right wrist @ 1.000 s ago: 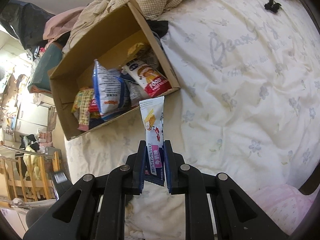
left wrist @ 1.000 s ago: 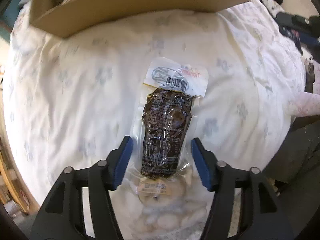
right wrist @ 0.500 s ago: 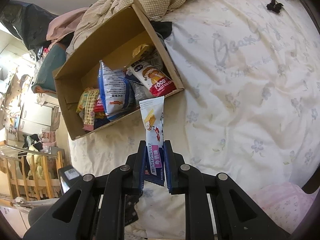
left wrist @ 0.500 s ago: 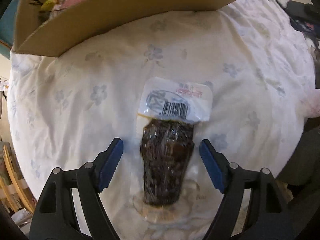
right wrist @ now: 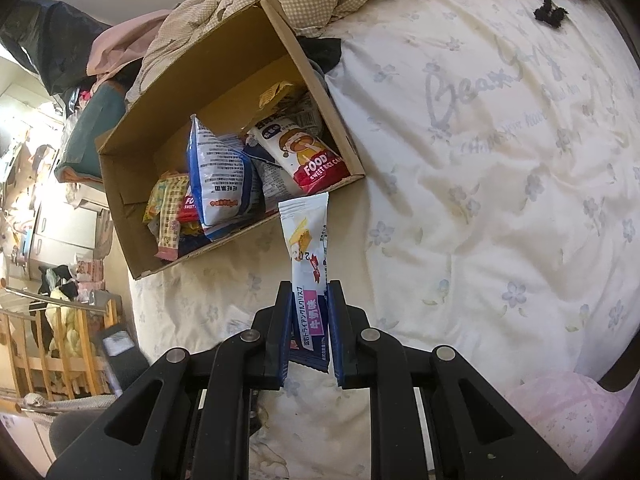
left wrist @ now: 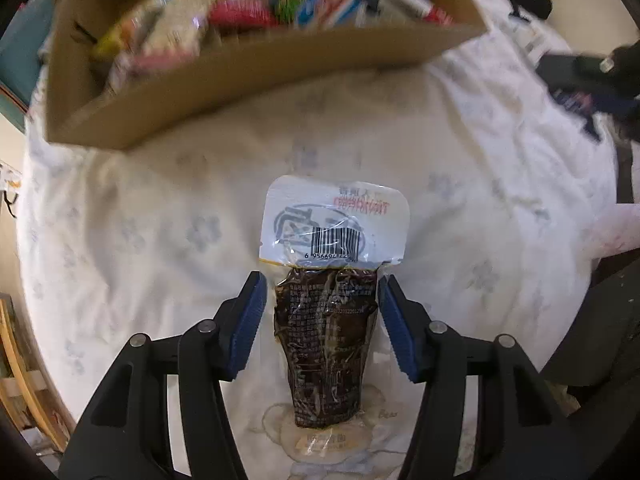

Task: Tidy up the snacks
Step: 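Lift both held snacks and carry them over the open box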

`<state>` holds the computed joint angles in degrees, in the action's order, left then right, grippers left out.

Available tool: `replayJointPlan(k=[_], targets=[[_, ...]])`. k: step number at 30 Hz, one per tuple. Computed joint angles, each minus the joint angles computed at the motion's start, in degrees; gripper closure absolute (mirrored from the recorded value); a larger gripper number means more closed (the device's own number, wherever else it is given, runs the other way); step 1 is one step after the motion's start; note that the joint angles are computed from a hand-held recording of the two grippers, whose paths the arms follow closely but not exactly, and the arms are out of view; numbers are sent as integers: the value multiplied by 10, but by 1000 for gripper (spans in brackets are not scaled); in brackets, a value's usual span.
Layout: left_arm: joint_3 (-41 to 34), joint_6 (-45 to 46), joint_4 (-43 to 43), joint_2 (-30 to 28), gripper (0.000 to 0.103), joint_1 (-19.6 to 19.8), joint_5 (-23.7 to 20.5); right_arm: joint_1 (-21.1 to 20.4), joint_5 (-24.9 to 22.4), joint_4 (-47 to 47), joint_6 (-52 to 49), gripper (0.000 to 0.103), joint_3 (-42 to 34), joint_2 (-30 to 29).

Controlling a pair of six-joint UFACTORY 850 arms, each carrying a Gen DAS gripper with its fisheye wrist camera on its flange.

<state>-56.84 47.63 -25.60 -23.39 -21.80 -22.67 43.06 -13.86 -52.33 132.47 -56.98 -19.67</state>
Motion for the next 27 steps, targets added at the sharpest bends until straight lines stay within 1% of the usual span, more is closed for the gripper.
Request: replayJointPlan(k=[3,6,8,10,12,13,14,16,19,20,22,24,27], targets=[[14,26,-29,27,50,6,11,2,-9,3,-3,86,2,3],[36,50,-59,64,50,19,18,4,-8,-27,32,86,8,9],[42,79,-99,80,50,34,14,8,-11,-76,81,86,11,14],[53,110,-142,106,50,48,4,13,-18,-153,155,86,13,20],[70,137,-179,142,50,64,3,20,-33,-230,224,86,13,26],[70,159,-205,147,50,71,6,23,-42,-264,255,86,12,29],[60,174,-224,146,50,80,5,28,-60,-301,287,86,11,32],[43,195,-253,143,50,91,12,37,-96,-347,321,86,8,36],[24,231,-296,142,50,99,33,39,-126,-404,364,86,9,42],[12,235,-306,134,50,100,38,36,-129,-421,378,86,10,43],[-18,197,-277,120,50,103,31,26,-130,-433,384,86,9,44],[-44,172,-261,104,50,103,26,14,-124,-424,366,86,3,41],[-76,170,-263,79,50,94,40,-2,-126,-400,338,86,-6,34]])
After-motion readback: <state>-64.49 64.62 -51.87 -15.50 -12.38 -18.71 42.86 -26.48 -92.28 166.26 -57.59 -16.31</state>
